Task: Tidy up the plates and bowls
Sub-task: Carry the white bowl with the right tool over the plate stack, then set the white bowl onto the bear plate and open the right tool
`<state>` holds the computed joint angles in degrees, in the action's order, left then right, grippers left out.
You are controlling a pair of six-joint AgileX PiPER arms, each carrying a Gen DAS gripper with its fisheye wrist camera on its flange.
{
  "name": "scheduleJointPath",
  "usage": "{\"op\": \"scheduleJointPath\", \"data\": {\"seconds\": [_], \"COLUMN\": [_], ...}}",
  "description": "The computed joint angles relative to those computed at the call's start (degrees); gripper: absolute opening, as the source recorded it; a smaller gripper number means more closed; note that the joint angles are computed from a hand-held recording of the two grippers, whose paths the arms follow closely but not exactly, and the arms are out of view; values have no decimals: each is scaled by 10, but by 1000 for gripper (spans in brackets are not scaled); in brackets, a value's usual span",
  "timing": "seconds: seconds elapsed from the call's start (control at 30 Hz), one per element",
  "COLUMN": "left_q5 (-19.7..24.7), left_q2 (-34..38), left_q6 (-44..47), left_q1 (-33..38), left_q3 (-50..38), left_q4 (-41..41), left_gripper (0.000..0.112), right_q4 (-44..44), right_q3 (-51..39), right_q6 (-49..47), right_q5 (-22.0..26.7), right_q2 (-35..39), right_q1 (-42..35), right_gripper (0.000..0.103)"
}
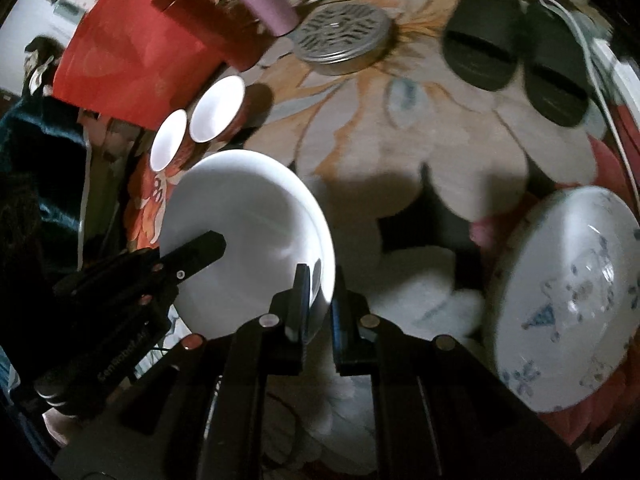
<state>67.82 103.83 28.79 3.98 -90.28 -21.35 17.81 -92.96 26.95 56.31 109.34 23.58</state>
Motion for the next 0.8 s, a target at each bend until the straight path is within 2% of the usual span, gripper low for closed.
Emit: {"op": "scheduleJointPath", "data": {"seconds": [0.43,0.8], "left_q5": [-37,-67], "left_q2": [-13,19], "left_q6": [-52,-86], "left_q1": [-147,-255], "left_q3": [53,69], "left_q4": [-16,-13], "left_gripper": [8,8], "right_q4": [-4,-5], "right_q3": [220,326], "right_q6": [0,-24], "right_q5": [-31,-32], "right_q2": [-152,-211], "right_q1": [-99,-184], "right_gripper": [10,10]}}
